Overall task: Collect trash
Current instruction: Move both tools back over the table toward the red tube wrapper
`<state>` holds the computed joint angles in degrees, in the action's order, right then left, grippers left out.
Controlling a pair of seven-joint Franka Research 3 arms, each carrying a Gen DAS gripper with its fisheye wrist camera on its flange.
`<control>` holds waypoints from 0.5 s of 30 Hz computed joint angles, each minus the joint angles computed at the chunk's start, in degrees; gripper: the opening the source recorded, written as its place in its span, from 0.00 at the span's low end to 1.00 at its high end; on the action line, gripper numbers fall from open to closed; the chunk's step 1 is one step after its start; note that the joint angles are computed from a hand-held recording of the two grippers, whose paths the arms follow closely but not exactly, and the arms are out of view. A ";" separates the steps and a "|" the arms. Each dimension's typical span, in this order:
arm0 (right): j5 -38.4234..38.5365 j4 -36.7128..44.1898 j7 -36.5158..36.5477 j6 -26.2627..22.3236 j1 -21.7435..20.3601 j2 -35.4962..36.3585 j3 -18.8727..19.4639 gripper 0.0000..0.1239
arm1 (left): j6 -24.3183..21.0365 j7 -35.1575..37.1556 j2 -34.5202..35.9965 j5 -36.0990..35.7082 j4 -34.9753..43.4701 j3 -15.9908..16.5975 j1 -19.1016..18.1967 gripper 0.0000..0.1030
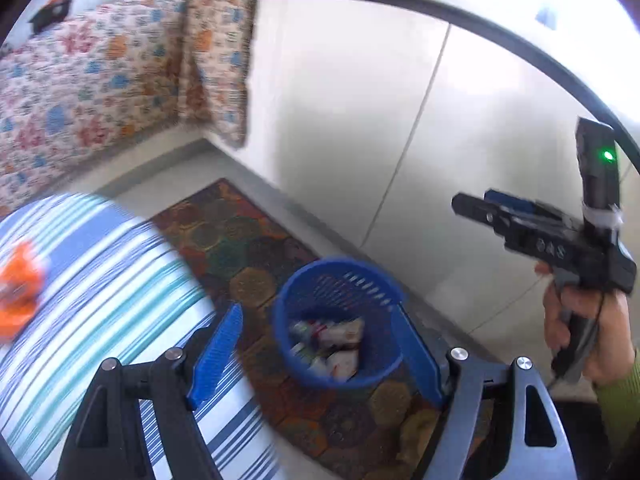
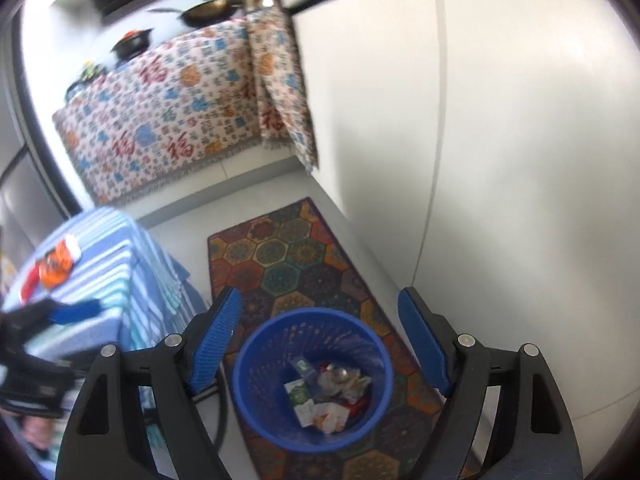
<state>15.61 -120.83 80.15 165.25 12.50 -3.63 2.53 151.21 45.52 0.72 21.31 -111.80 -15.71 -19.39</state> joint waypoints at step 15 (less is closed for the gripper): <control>11.05 3.07 -9.10 -9.13 18.29 2.81 9.16 0.71 | -14.73 -3.56 -45.52 -4.66 -39.94 5.16 6.42 0.77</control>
